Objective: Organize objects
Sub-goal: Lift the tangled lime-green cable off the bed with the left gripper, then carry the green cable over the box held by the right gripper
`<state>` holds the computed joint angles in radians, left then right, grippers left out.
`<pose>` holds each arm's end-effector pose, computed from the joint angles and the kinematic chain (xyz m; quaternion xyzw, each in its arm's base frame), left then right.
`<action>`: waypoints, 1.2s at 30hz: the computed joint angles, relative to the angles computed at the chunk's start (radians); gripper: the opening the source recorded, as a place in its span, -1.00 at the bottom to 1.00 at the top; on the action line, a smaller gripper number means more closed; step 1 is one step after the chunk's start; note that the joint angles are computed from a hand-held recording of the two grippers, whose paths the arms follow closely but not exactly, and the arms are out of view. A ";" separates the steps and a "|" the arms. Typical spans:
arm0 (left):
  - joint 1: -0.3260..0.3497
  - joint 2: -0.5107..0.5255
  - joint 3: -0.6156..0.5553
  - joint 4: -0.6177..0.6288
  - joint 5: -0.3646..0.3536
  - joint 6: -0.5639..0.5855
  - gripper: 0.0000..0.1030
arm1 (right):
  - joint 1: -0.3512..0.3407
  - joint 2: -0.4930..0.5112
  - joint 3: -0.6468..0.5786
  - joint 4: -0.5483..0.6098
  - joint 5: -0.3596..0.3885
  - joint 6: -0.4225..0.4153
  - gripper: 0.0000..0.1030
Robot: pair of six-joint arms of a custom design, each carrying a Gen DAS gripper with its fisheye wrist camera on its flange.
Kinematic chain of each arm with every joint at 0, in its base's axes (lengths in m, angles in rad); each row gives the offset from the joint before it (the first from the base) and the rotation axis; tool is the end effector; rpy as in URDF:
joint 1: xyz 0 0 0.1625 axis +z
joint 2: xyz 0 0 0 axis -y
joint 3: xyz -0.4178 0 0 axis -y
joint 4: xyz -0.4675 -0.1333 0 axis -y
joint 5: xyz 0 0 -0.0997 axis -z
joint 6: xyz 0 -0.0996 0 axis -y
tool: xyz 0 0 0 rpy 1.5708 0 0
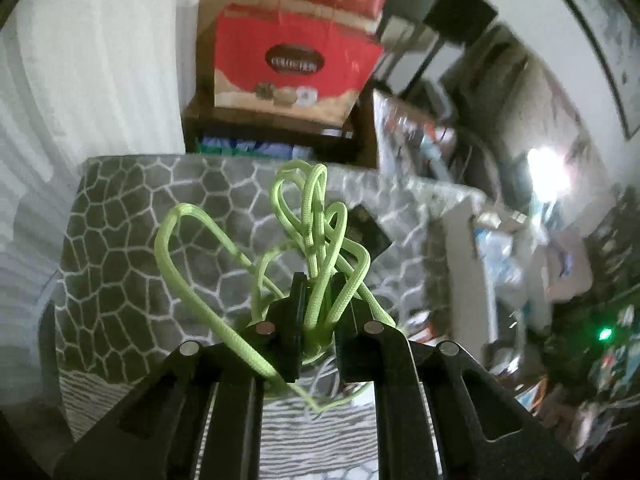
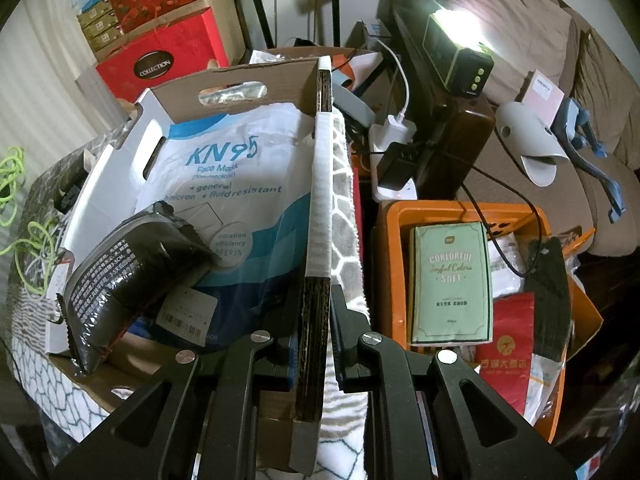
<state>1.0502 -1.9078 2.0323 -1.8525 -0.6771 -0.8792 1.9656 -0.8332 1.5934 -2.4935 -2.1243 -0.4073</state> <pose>-0.0329 -0.4814 0.4527 -0.1937 0.8786 -0.3317 0.2839 0.3562 -0.6444 0.0821 0.3539 -0.8914 0.0764 0.2728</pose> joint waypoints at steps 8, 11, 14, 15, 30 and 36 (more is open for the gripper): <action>0.126 0.058 0.022 -0.116 -0.165 0.034 -0.77 | -0.002 -0.001 -0.004 0.007 0.008 0.003 -0.76; 0.138 0.078 0.018 -0.138 -0.179 0.039 -0.71 | 0.000 0.000 -0.006 0.008 0.003 -0.002 -0.76; 0.147 0.097 0.012 -0.157 -0.197 0.041 -0.39 | 0.000 0.000 -0.004 0.005 0.003 -0.004 -0.76; 0.149 0.103 0.013 -0.169 -0.198 0.043 -0.32 | 0.000 0.001 -0.005 0.005 0.004 -0.003 -0.76; 0.124 0.125 0.030 -0.139 -0.076 0.010 -0.79 | -0.001 0.000 -0.002 0.000 0.000 -0.012 -0.76; 0.118 0.062 0.056 -0.197 -0.098 0.036 -0.80 | -0.002 0.000 -0.002 0.000 -0.001 -0.013 -0.76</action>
